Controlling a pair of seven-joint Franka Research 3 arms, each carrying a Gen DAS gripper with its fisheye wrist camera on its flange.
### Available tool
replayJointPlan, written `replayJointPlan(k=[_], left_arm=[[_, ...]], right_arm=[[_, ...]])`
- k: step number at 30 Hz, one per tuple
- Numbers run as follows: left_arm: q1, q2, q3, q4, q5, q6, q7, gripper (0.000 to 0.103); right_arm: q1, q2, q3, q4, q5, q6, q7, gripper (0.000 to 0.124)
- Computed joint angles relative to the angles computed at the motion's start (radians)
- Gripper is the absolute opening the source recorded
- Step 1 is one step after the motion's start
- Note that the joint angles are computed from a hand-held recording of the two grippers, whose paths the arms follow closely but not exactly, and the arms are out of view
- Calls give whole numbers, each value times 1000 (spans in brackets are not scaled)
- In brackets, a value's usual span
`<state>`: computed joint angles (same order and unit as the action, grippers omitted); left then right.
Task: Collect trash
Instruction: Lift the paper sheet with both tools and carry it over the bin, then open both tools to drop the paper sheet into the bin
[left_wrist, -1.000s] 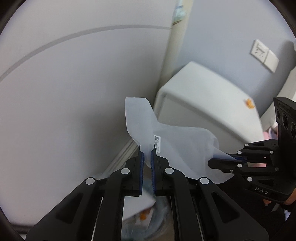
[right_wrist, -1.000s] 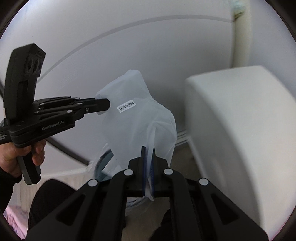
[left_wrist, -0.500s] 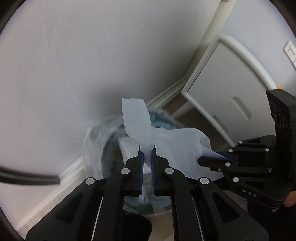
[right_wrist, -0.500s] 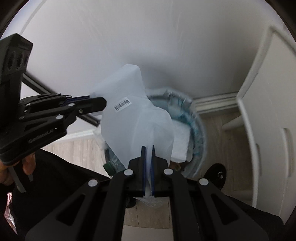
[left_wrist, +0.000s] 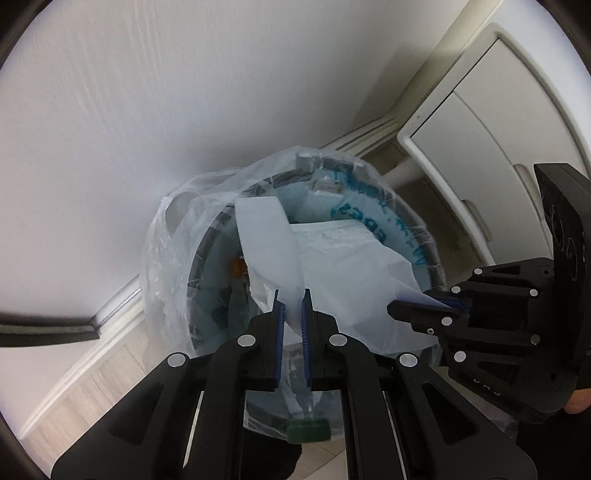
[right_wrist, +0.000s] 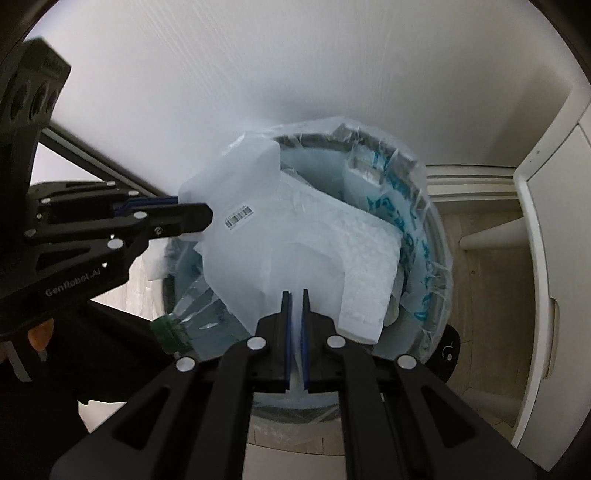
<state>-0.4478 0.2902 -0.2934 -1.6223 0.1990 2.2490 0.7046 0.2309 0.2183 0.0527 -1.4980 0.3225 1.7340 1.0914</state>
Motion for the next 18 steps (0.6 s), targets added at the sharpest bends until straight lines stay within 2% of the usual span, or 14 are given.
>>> replayJointPlan(k=[6,8,9,11,12,14,16,17,18], left_arm=[[5,-2,4,-21,0,15,-2,7],[2,-8,7,-25,17,13,-13,10],[0,-12,8,-27,25,12,-18,14],[-4,-17,10,-25,43,2,-26,24],[-6,-20,11,-25,52,-1,-32,27],[-15,-29,15,-25,87,-11,-56,43],[-27,-41,21,-25,134,-29,-90,65],[-27,-48,21,-29,144,-30,-101,73],[-27,-55,21,-35,153,-29,-112,75]], right_arm=[[17,7,3,-27,-37,49,-5,6],[26,-7,5,-46,-56,71,-1,12],[29,-15,5,-58,-66,86,-3,17],[37,-31,8,-86,-82,127,-6,55],[39,-40,8,-96,-84,141,-11,61],[39,-50,9,-106,-85,156,-20,66],[40,-61,10,-112,-87,162,-28,68],[40,-67,10,-113,-90,162,-33,76],[41,-77,11,-120,-95,170,-37,82]])
